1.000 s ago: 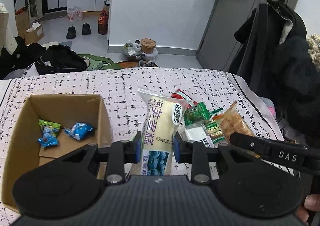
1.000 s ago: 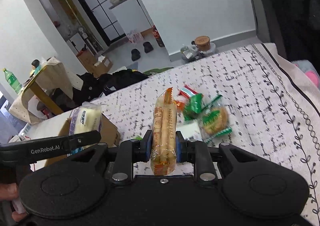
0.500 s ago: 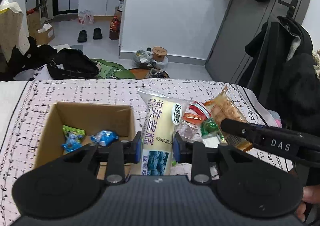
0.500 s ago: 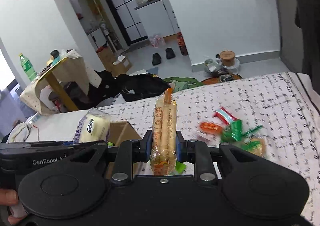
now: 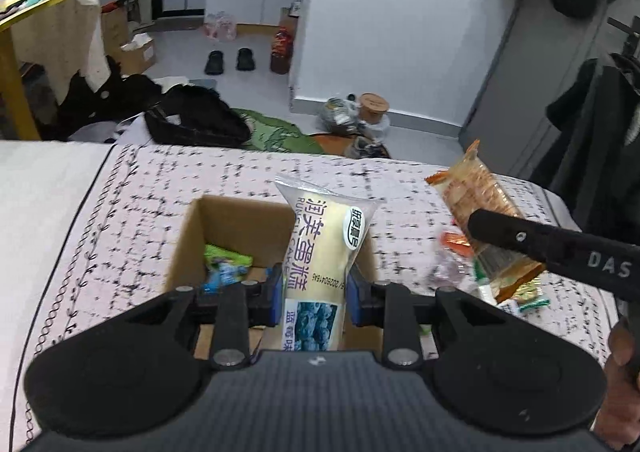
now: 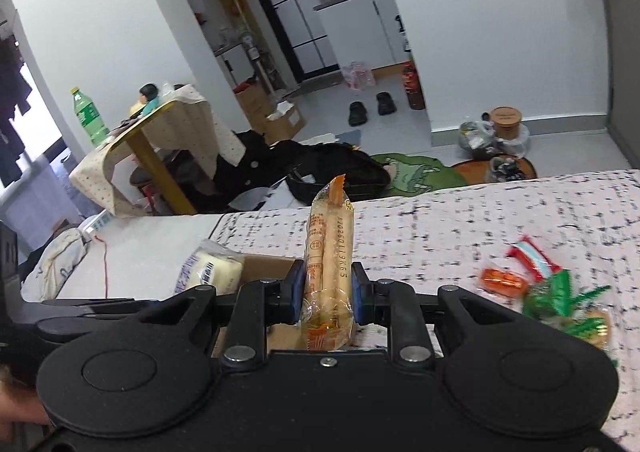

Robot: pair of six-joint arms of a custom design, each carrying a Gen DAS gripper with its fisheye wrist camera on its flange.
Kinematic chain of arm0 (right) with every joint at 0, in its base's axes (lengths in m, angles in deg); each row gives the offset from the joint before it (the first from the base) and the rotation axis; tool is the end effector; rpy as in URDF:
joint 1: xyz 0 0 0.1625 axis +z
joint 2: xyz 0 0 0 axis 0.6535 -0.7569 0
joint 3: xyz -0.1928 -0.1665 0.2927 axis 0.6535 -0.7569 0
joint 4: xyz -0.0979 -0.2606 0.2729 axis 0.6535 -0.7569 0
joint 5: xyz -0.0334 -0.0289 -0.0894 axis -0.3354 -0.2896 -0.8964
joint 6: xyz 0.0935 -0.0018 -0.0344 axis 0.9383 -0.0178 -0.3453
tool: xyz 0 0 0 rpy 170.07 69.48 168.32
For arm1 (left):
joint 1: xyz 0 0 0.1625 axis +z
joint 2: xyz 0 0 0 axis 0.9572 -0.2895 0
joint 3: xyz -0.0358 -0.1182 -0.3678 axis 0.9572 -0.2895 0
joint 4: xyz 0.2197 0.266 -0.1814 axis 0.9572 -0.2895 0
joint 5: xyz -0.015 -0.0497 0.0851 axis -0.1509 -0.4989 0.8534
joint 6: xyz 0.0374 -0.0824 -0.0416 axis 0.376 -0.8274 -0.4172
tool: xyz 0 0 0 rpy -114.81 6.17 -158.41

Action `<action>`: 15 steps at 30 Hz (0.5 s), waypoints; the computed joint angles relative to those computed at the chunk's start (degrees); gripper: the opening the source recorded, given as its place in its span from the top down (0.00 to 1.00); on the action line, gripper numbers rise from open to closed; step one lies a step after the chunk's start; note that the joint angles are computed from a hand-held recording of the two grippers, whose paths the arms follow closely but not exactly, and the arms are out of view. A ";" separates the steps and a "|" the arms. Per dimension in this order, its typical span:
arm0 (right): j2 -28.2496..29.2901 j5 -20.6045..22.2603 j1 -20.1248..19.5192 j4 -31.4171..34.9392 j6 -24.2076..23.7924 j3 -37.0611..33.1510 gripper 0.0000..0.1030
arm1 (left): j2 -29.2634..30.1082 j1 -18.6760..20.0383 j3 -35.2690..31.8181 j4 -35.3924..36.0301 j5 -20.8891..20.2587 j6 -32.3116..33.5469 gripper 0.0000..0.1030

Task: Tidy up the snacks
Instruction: 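Lift both held snacks and carry them toward the cardboard box, then open both tools to drop the cream-cake bag and biscuit pack into the box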

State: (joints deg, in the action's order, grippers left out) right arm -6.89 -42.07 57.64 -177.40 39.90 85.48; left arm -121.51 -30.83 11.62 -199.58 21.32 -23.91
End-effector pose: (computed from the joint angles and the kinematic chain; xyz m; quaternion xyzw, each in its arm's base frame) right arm 0.2251 -0.6464 0.2740 0.2993 -0.9048 0.2917 0.0810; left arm -0.3218 -0.5880 0.1844 0.0453 0.8713 -0.3724 0.3163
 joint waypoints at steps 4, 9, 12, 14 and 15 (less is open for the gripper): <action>1.42 -0.28 0.52 1.62 0.62 -1.08 0.78 | -1.17 0.71 0.79 2.38 0.96 -2.42 0.71; 3.31 -1.22 1.02 3.61 2.03 -2.28 0.78 | -1.44 2.11 0.31 5.83 1.13 -4.11 0.71; 3.82 -1.57 1.28 4.62 2.27 -2.23 0.78 | -1.38 2.95 -0.59 9.72 0.82 -6.02 0.71; 4.02 -1.95 1.40 5.01 2.41 -2.03 0.78 | -1.75 3.25 -0.24 10.92 0.56 -6.91 0.71; 4.10 -2.05 1.42 5.21 2.55 -1.95 0.78 | -1.82 3.34 -0.25 11.76 0.67 -7.50 0.70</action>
